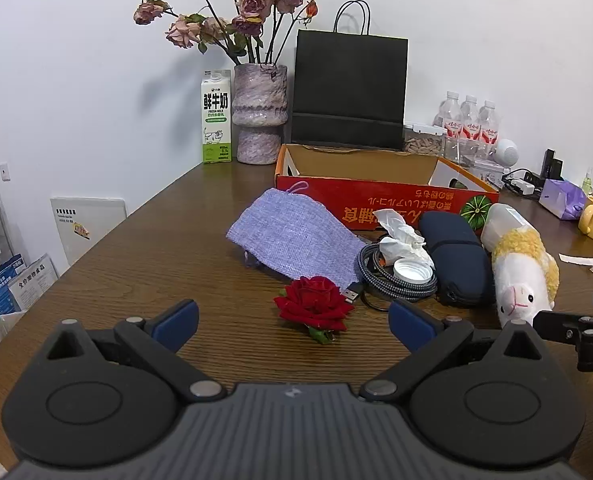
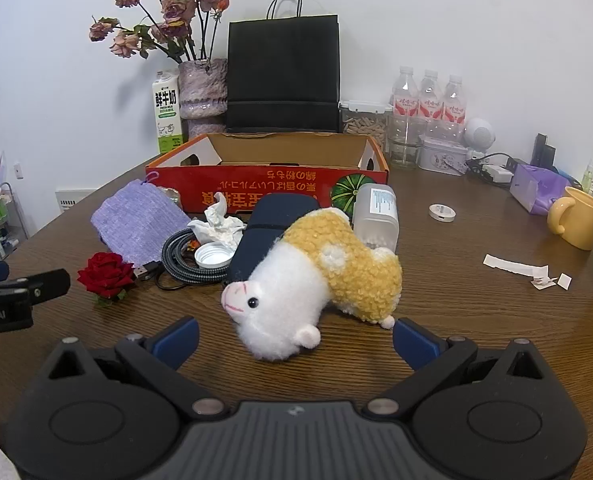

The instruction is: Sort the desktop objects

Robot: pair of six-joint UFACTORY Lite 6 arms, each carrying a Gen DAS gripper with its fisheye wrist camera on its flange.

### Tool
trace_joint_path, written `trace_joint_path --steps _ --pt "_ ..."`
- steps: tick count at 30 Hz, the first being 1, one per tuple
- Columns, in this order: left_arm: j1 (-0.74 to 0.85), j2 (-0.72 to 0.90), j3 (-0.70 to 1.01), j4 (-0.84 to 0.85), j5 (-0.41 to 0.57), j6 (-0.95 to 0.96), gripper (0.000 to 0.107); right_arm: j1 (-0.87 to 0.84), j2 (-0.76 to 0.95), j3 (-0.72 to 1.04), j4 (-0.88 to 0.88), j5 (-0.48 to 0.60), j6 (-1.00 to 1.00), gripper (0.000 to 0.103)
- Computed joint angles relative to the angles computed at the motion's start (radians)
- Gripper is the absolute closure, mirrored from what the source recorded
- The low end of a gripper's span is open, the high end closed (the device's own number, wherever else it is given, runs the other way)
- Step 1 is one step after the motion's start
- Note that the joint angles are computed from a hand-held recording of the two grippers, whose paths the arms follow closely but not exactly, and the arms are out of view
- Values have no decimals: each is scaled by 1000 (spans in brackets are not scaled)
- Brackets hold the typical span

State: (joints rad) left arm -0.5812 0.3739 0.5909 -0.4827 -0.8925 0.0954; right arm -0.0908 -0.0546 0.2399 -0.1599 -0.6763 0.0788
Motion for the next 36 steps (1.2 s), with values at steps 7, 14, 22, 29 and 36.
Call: trace_joint_path --steps 7,14,22,29,36 --pt "1 2 2 1 1 1 4 -4 -37 -9 -12 27 12 0" --pt "1 3 2 2 0 1 4 -4 -24 -7 -8 13 7 0" --pt "-1 6 -1 2 -5 -3 4 -7 -15 -5 -10 8 8 0" --pt "-5 14 -1 0 -10 -6 4 -9 -14 -4 -15 8 10 0" --pt "-4 14 -3 2 -11 -8 4 -6 -11 -3 -8 6 8 0"
